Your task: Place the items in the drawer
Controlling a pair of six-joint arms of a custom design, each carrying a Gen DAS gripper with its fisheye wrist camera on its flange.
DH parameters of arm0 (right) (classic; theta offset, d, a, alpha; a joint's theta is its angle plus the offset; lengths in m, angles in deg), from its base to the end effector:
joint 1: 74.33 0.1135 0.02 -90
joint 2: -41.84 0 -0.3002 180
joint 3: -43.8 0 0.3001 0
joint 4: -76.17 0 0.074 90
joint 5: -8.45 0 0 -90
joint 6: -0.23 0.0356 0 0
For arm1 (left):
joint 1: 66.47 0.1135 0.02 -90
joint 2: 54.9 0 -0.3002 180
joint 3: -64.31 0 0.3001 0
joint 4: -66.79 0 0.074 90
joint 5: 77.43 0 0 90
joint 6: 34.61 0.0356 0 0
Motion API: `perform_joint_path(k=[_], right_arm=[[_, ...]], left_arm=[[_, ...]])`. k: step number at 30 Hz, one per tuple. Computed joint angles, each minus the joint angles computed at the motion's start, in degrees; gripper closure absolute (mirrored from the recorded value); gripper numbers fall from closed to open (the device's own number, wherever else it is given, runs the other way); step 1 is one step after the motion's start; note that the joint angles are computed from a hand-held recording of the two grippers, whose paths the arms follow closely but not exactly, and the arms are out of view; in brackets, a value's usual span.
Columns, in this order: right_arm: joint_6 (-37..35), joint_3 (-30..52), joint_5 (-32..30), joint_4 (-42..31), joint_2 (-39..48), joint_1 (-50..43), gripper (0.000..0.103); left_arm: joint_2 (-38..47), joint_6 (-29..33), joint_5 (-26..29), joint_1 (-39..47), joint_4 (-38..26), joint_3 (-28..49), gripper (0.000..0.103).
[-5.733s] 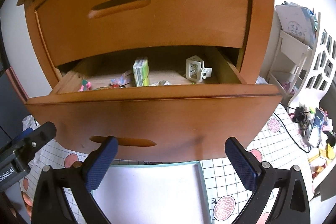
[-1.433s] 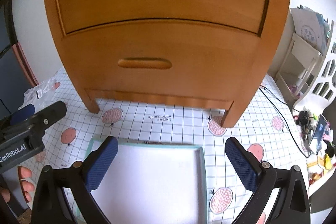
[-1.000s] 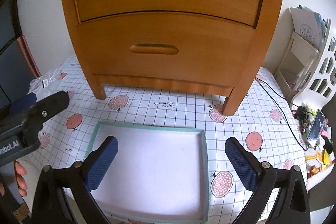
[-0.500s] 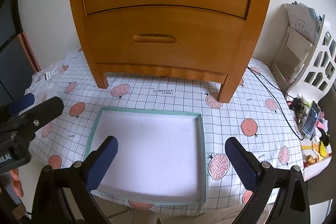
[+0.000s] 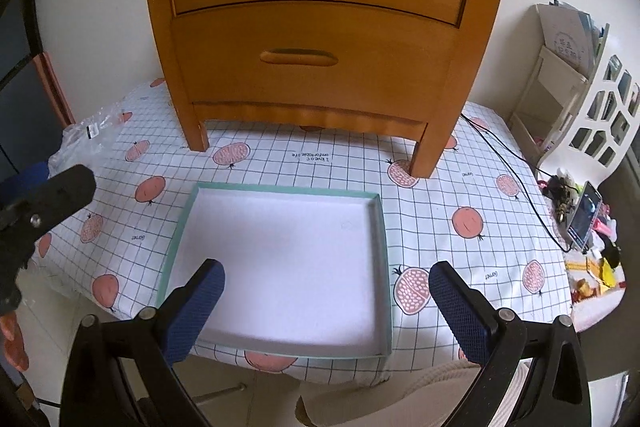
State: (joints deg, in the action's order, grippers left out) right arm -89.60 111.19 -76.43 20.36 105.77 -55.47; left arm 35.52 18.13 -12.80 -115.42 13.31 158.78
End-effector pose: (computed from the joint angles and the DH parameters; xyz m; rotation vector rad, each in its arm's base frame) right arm 0.2418 0.0793 0.3146 -0.3653 2.4525 0.0304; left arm 0.2680 -0.2845 0.3542 0.0444 2.3359 -0.2054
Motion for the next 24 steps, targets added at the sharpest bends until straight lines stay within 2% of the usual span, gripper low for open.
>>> perform_joint_path(k=[3, 6, 9, 16, 24], right_arm=[[0.10, -1.94, 1.09, 0.35, -1.75, 0.44, 0.000], [-0.12, -3.84, 1.32, 0.53, -3.13, 0.07, 0.000], [0.87, -4.70, -0.11, 0.27, -3.38, -1.72, 0.000], [1.92, -5.88, -1.15, 0.74, -3.96, -5.53, 0.000], [2.43, -6.90, -0.63, 1.91, -4.90, -5.79, 0.000]], left_arm=[[0.41, -1.78, -1.06, -1.13, -2.36, 0.24, 0.000], [-0.55, -1.56, -1.74, -2.14, -2.20, -1.36, 0.000], [-0.59, -2.03, -2.08, -2.82, -3.37, -2.03, 0.000], [-0.51, -4.75, 1.16, -2.98, -4.24, -4.33, 0.000], [-0.92, -9.74, 1.40, -2.72, -5.13, -5.87, 0.000]])
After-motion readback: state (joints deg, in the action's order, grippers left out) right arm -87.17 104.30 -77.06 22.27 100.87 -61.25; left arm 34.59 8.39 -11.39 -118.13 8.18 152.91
